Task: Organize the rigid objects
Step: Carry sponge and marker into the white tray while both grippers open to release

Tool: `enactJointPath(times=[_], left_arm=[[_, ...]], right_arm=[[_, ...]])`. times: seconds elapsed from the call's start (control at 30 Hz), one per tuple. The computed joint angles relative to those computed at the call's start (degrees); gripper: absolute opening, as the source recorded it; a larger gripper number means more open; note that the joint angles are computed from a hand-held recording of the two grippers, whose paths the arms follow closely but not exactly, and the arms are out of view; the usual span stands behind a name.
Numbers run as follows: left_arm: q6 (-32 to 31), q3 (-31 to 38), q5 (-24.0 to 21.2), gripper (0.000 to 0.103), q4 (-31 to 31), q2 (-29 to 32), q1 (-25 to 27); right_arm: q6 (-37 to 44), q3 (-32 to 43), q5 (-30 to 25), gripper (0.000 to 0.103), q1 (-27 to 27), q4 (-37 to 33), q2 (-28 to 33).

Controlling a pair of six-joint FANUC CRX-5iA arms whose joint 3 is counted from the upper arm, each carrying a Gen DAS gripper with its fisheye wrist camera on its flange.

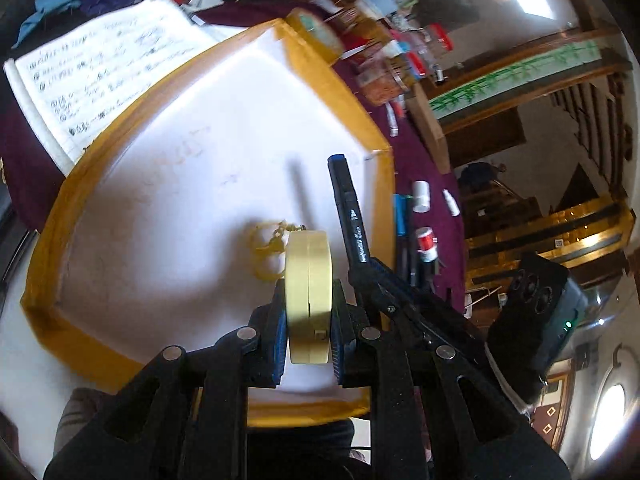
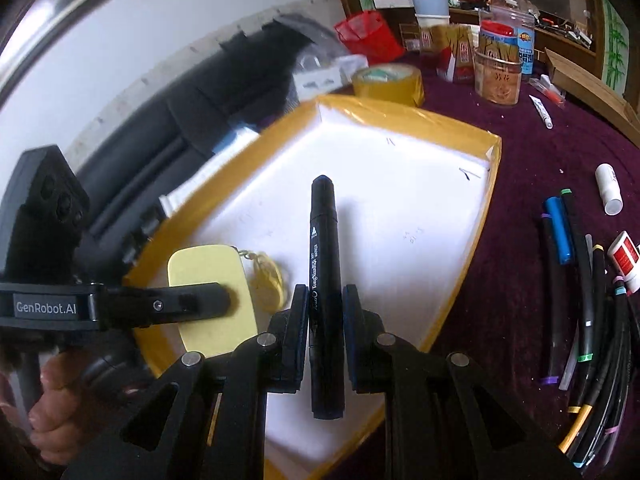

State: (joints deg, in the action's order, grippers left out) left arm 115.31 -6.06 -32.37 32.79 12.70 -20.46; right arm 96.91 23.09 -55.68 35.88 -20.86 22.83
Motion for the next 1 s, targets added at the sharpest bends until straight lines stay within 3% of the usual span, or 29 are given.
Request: enactJointPath(times=[0.07, 0.17, 0.23, 0.3, 0.37, 0.47, 0.53, 0.73, 0.87, 1.0], left_arm=[[0.9, 0.7, -0.8, 0.015, -1.1, 0.7, 0.2], [6.2, 4.2, -4.3, 0.016, -7.9, 1.9, 0.3], [5.5, 3.8, -3.8, 0.016, -7.4, 2.0, 0.4], [7.5, 5.7, -5.0, 0.017, -11.1, 2.4, 0.2], [12.2, 9.6, -8.2, 0.022, -18.0, 3.4, -0.5], [18.1, 14.4, -13.7, 0.036, -26.3, 4.4, -1.7], [22.2, 19.0, -18.9, 0.051, -33.0, 5.7, -3.1], [28.6, 27.8, -29.6, 0.052, -46.0, 8.0, -7.7], [31.6, 31.8, -31.7, 0.052, -53.1, 8.4, -12.0], [31.6, 39.4, -34.4, 0.052, -60.3, 11.7, -17.8]], right_arm=[[-0.9, -1.2, 1.4, 0.015, 1.2, 2.5, -0.1], [-2.7, -2.6, 2.9, 0.015, 2.9, 6.3, -0.2], [-3.9, -3.0, 3.3, 0.015, 3.6, 8.4, -0.1], [-4.3, -2.9, 2.9, 0.015, 3.9, 9.2, 0.4], [-4.7, -2.7, 2.7, 0.015, 4.1, 9.8, 0.8], [-4.2, -2.9, 3.2, 0.015, 4.0, 9.7, 0.7], [-3.4, -2.6, 3.0, 0.018, 3.5, 8.5, 0.7], [1.7, -4.5, 4.4, 0.028, 0.2, -0.2, -2.5], [7.6, -9.4, 7.3, 0.044, -4.8, -10.0, -8.2], [11.4, -14.7, 8.4, 0.045, -10.7, -17.1, -13.6]])
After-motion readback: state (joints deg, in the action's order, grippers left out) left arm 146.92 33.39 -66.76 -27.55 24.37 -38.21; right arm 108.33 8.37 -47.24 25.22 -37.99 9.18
